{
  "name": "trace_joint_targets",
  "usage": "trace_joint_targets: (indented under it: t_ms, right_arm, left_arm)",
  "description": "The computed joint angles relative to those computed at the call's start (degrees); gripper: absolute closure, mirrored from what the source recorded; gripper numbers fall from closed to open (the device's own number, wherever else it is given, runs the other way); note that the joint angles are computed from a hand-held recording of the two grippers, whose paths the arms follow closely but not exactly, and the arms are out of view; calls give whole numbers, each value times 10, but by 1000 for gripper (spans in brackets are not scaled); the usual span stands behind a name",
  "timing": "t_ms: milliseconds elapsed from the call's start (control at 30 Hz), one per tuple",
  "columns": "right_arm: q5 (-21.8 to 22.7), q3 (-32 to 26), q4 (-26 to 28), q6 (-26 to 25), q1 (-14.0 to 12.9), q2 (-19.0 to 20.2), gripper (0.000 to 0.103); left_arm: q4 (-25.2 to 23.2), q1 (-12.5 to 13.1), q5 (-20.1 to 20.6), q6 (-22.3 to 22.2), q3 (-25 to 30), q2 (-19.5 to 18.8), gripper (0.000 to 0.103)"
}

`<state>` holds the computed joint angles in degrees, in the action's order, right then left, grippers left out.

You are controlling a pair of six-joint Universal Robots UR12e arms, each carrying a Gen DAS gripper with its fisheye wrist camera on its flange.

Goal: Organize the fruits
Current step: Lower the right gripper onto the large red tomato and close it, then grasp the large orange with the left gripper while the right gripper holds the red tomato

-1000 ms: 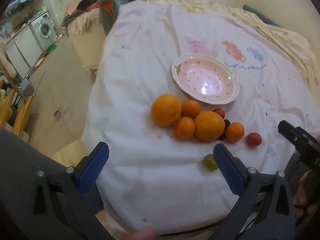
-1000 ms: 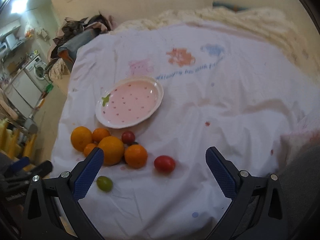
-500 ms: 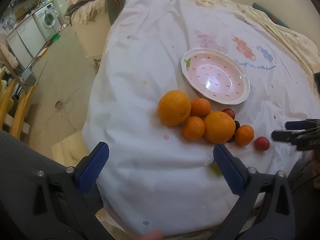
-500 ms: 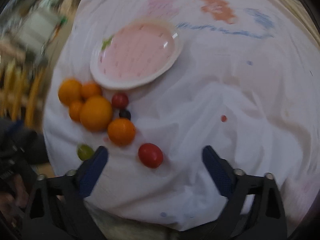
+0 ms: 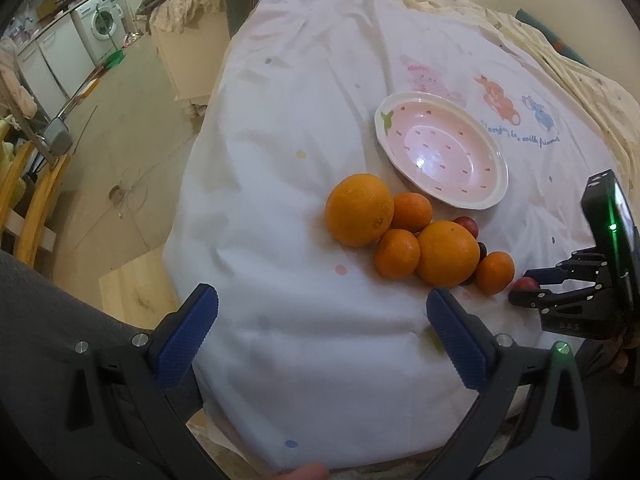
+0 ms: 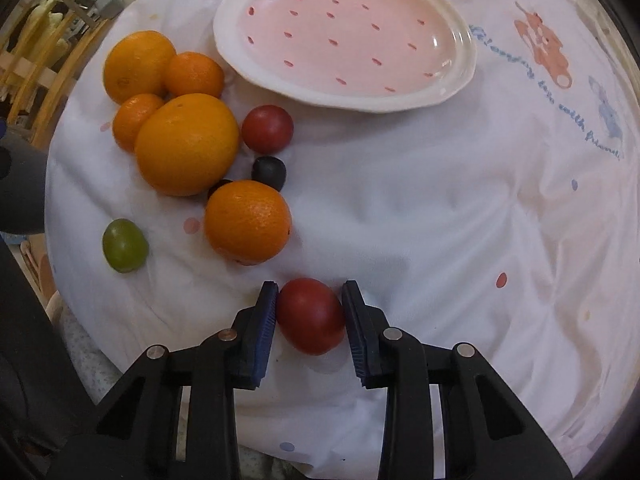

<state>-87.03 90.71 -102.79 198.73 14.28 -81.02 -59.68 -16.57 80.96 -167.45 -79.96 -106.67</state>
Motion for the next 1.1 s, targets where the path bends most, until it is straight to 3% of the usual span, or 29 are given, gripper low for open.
trace_joint_targets:
  t_ms: [167, 333, 433, 633, 800, 867, 933, 1000, 1033, 1100]
  right_arm:
    - [8, 8, -51, 46, -2, -24, 69]
    - [-1, 62, -218, 191, -2, -73, 69]
    - [-19, 83, -265, 231, 3, -75, 69]
    - [-19, 112, -297, 269, -7, -87, 69]
    - [-22, 119, -306, 275, -11, -87, 69]
    - [-23, 116, -302, 274, -10, -84, 69]
    - [-21, 117, -303, 275, -12, -84, 69]
    - [-19, 118, -306, 277, -13, -84, 69]
    - [-19, 118, -307, 278, -14, -83, 69]
    - [-18, 116, -304, 276, -14, -82, 69]
  left_arm:
    - [-7, -2, 4, 5, 3, -1, 0]
    - [-42, -2, 7, 1, 21, -8, 0]
    - [-63, -4, 8, -2, 40, -19, 0]
    - [-133, -11, 18, -10, 107, -61, 0]
    - [-228, -25, 37, 27, 187, -118, 1]
    - [-232, -26, 32, 21, 197, -128, 10]
    - [-229, -30, 34, 28, 201, -133, 11]
    - [-226, -33, 33, 35, 202, -137, 21]
    - [-227, -34, 30, 39, 203, -139, 26]
    - [-225, -36, 31, 43, 202, -140, 49]
